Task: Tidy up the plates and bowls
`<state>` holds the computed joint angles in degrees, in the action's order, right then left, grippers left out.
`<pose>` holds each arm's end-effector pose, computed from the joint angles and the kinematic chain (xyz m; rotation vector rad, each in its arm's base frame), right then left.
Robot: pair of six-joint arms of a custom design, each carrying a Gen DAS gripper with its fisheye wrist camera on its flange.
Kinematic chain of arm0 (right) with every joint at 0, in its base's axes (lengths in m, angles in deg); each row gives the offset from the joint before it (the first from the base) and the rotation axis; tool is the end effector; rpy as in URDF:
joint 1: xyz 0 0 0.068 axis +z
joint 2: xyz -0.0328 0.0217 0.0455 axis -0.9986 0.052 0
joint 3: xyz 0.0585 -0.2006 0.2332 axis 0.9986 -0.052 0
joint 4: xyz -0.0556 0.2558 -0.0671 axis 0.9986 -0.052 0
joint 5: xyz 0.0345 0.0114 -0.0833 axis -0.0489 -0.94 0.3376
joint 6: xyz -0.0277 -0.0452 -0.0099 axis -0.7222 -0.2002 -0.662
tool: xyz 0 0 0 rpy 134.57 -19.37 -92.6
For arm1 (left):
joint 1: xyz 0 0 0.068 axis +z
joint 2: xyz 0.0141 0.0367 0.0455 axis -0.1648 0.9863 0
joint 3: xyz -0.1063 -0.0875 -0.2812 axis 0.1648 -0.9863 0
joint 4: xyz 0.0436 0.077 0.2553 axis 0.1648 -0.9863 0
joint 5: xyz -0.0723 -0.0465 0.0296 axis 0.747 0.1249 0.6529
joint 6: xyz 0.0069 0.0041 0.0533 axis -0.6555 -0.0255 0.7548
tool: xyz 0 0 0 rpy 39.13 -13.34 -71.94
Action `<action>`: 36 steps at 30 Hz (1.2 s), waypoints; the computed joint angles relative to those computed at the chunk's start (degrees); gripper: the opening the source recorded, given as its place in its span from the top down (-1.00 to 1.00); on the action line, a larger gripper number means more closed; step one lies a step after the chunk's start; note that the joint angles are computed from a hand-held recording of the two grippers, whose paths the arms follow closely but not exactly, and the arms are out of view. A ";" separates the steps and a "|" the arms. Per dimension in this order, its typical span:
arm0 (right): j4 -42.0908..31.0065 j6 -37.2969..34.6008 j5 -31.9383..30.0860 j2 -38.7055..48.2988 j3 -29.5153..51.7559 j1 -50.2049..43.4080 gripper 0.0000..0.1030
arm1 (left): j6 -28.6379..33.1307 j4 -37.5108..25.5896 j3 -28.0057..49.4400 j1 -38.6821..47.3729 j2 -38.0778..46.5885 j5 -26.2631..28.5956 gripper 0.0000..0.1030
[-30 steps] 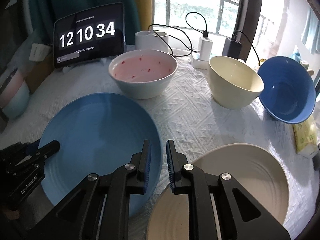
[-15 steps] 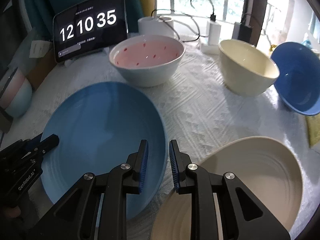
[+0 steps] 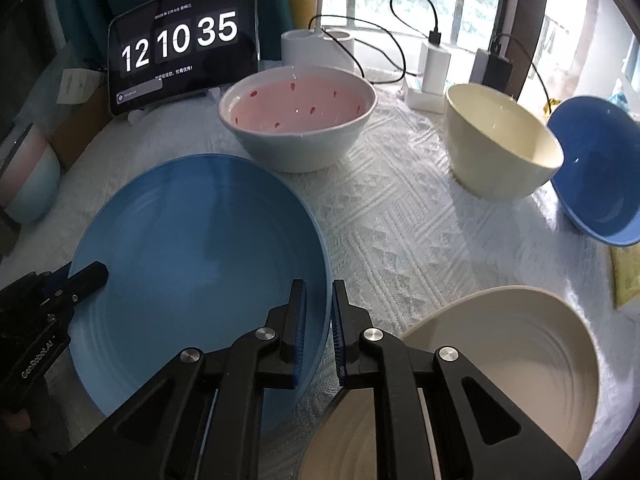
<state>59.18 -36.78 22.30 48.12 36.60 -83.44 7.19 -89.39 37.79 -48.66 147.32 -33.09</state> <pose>0.3444 0.0355 0.2056 -1.0099 2.3414 0.3123 0.1909 -0.1275 0.1820 -0.7427 2.2787 0.1176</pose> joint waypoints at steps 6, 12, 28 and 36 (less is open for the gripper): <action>-0.63 0.37 -1.48 -1.76 0.07 -0.88 0.75 | -1.41 -2.37 1.05 -1.81 -1.11 -1.75 0.63; -1.83 -0.29 -3.69 -4.53 -0.26 -2.66 0.75 | -3.13 -5.07 2.36 -3.68 -2.31 -3.42 0.63; -5.82 -3.67 -10.40 -10.01 -0.60 -10.44 0.74 | -10.24 -15.91 10.74 -11.77 -0.40 -9.22 0.63; -8.33 -5.73 -15.62 -10.76 0.72 -15.16 0.74 | -12.67 -21.08 15.76 -14.56 1.83 -11.09 0.63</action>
<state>50.85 -42.50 6.68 37.36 37.32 -98.59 -5.48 -110.46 53.55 -63.22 149.15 -44.18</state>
